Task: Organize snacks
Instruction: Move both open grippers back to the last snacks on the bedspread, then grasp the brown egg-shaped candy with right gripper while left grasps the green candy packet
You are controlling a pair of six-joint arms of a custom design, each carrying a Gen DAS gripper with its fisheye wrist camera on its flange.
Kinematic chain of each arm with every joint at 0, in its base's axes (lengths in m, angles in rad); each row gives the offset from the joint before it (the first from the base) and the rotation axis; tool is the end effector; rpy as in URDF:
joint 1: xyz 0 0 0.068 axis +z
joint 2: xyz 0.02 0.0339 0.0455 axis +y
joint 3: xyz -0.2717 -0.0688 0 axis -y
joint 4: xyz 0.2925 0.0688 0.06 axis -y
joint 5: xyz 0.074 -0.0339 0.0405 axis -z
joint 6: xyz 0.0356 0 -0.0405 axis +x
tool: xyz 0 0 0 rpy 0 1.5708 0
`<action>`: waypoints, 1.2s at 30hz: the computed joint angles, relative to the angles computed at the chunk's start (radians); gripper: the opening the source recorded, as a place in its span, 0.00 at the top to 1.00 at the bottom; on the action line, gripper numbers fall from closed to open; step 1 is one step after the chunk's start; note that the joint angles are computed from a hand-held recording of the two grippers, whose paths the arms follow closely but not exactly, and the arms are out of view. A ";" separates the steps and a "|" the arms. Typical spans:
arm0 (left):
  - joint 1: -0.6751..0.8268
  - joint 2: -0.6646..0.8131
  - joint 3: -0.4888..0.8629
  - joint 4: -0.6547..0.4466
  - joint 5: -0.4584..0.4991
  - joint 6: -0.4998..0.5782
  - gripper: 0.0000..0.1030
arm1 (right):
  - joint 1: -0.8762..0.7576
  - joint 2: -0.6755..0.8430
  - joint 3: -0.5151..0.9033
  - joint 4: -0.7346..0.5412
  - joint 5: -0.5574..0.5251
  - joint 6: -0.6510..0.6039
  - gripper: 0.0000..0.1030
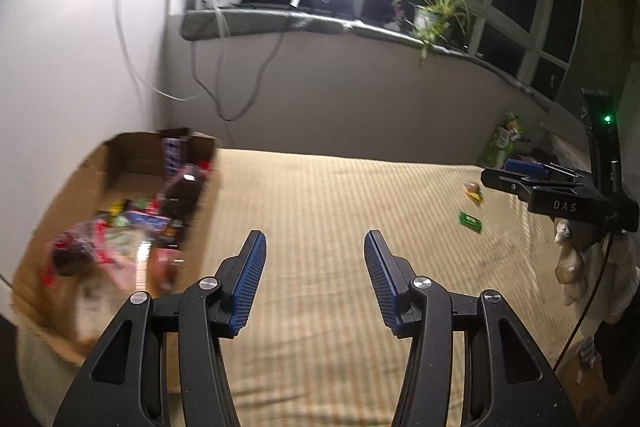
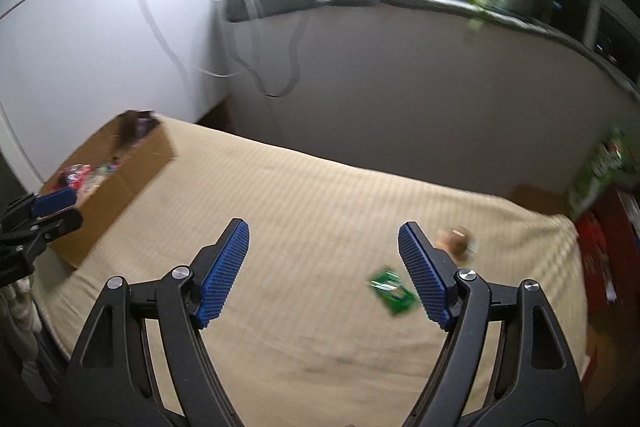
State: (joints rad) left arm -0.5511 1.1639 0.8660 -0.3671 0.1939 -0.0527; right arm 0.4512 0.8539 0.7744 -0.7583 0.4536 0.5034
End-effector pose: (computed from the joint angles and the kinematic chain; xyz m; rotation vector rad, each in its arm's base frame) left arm 0.2481 -0.1605 0.2673 0.6653 2.1779 -0.5403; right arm 0.1947 0.0770 0.2761 0.2630 2.2882 -0.0657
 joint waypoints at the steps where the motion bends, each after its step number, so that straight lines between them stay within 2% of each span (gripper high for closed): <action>1: -0.021 0.017 0.007 0.004 -0.002 -0.005 0.51 | -0.042 -0.032 -0.021 -0.011 -0.016 -0.008 0.23; 8: -0.171 0.155 0.081 0.031 -0.035 -0.035 0.51 | -0.397 -0.152 -0.124 0.014 -0.218 -0.140 0.23; 14: -0.271 0.289 0.164 0.052 -0.035 -0.069 0.51 | -0.562 -0.075 -0.164 0.110 -0.326 -0.273 0.24; 17: -0.311 0.370 0.222 0.050 -0.029 -0.080 0.48 | -0.596 0.003 -0.167 0.169 -0.361 -0.332 0.32; 21: -0.365 0.482 0.315 0.032 -0.023 -0.084 0.46 | -0.602 0.106 -0.156 0.231 -0.381 -0.370 0.36; 23: -0.383 0.533 0.361 0.022 -0.014 -0.087 0.46 | -0.609 0.148 -0.146 0.251 -0.395 -0.388 0.44; 29: -0.417 0.676 0.494 -0.015 0.003 -0.102 0.46 | -0.630 0.236 -0.112 0.295 -0.403 -0.415 0.46; 32: -0.425 0.727 0.546 -0.026 -0.003 -0.114 0.46 | -0.654 0.267 -0.104 0.310 -0.420 -0.419 0.56; 36: -0.446 0.760 0.584 -0.030 -0.037 -0.106 0.46 | -0.684 0.279 -0.102 0.317 -0.459 -0.421 0.59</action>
State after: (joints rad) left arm -0.9971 1.9236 1.4503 -0.3975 0.1567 -0.1583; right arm -0.2332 1.1326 0.6722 -0.4410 -0.0049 0.0828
